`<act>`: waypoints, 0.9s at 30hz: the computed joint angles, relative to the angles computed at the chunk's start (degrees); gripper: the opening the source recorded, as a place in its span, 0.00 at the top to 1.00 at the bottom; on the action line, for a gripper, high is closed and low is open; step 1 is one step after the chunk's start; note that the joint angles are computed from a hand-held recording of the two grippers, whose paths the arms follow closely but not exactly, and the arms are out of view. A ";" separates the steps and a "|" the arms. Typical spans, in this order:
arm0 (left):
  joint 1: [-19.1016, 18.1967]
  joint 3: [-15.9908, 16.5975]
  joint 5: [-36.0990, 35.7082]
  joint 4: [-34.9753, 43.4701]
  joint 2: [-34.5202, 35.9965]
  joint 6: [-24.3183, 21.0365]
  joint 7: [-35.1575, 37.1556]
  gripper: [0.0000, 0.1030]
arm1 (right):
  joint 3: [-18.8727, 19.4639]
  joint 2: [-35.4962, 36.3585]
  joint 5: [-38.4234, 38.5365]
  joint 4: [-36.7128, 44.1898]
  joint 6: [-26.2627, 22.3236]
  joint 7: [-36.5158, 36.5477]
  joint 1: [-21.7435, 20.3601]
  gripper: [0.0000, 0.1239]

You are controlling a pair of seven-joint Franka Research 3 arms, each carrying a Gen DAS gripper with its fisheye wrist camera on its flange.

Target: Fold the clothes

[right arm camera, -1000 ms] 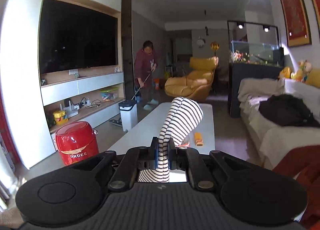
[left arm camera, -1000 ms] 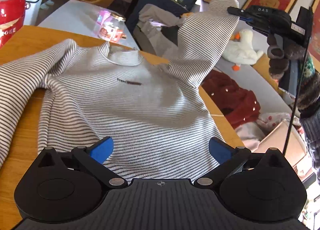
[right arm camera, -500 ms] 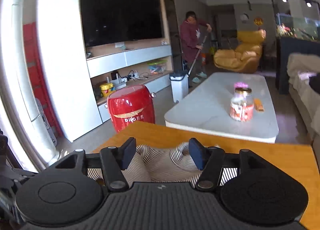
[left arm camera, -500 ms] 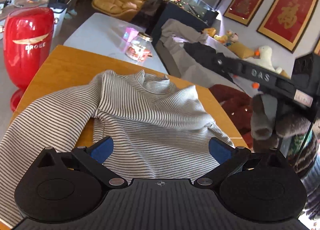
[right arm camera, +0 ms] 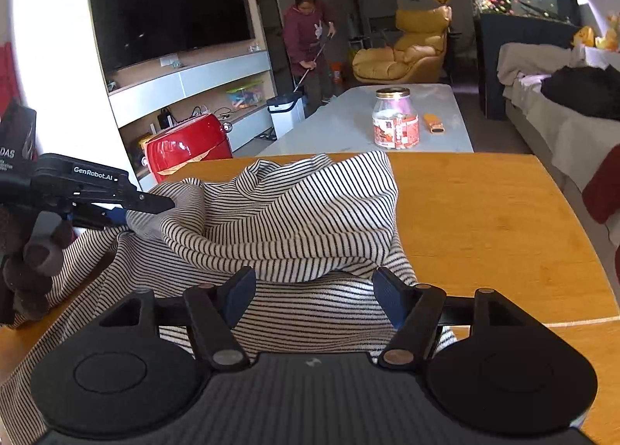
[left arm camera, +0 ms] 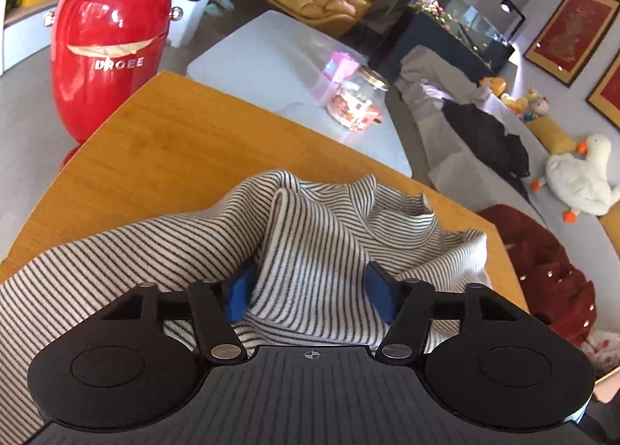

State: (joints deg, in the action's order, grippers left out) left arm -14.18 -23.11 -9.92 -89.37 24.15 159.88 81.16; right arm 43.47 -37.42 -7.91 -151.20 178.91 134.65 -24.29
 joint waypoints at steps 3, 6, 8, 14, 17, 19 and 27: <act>2.38 -2.93 -1.69 -0.67 -1.40 2.08 6.49 0.90 | 3.78 -1.40 -6.80 2.88 -1.83 -6.43 -4.80 0.45; 4.81 -7.05 -6.32 1.58 -2.02 4.43 13.67 0.94 | 6.63 -2.08 -13.72 6.09 -3.61 -13.95 -8.54 0.45; 5.04 -8.80 -8.12 3.90 -1.99 6.00 17.91 0.94 | 8.22 -1.64 -16.99 7.88 -3.86 -17.81 -10.53 0.45; 3.24 -8.57 -9.34 6.17 -1.87 6.74 20.75 0.94 | -2.81 7.78 -7.08 12.26 -4.82 -13.91 -4.35 0.66; 0.80 -4.08 -6.58 2.30 -3.67 5.93 16.72 0.75 | -7.79 14.43 -5.12 16.47 -9.06 -11.79 -1.55 0.68; -0.87 -0.92 -3.89 -0.50 -4.65 5.32 12.36 0.55 | -7.78 18.59 -5.94 18.82 -10.25 -9.01 -2.32 0.61; -0.09 0.08 -0.90 -1.79 -2.03 1.79 7.92 0.28 | -3.08 21.53 -21.82 18.70 -5.05 11.83 -9.52 0.93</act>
State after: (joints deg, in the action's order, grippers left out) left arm -14.26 -23.03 -10.82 -91.15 22.12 161.68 89.08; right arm 40.39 -15.89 -29.74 -132.50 173.86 146.48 -33.80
